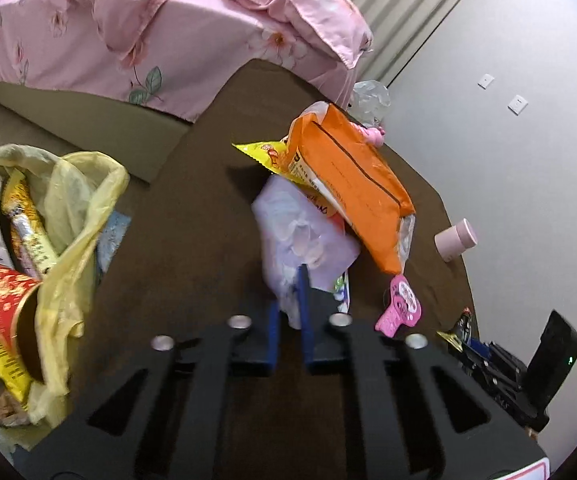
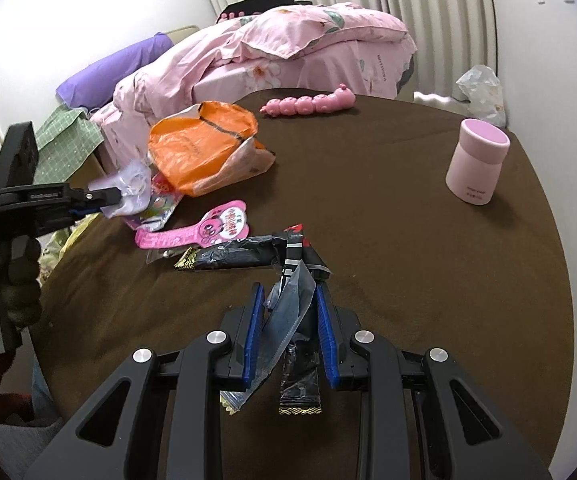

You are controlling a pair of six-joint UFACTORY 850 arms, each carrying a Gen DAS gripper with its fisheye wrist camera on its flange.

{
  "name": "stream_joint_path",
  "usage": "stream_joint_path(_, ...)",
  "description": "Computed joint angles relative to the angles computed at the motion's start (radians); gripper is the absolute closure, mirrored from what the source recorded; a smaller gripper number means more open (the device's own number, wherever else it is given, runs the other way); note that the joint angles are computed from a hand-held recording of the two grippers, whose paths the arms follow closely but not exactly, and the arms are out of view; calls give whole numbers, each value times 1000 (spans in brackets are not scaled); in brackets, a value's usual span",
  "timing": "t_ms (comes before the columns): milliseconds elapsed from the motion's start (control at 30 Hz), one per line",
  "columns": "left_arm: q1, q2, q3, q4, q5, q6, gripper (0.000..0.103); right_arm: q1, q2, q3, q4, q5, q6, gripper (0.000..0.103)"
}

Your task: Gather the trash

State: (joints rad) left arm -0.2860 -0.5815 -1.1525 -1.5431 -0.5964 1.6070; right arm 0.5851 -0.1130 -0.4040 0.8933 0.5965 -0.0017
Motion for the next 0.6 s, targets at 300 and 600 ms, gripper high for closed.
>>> stream_joint_path(300,75,100,118,231,-80,11,99,6,-8,-11,11,-13,-17,78)
stream_joint_path(600,89,138,193,125,23,204,45,13,-45,-48,47,-53,-82,77)
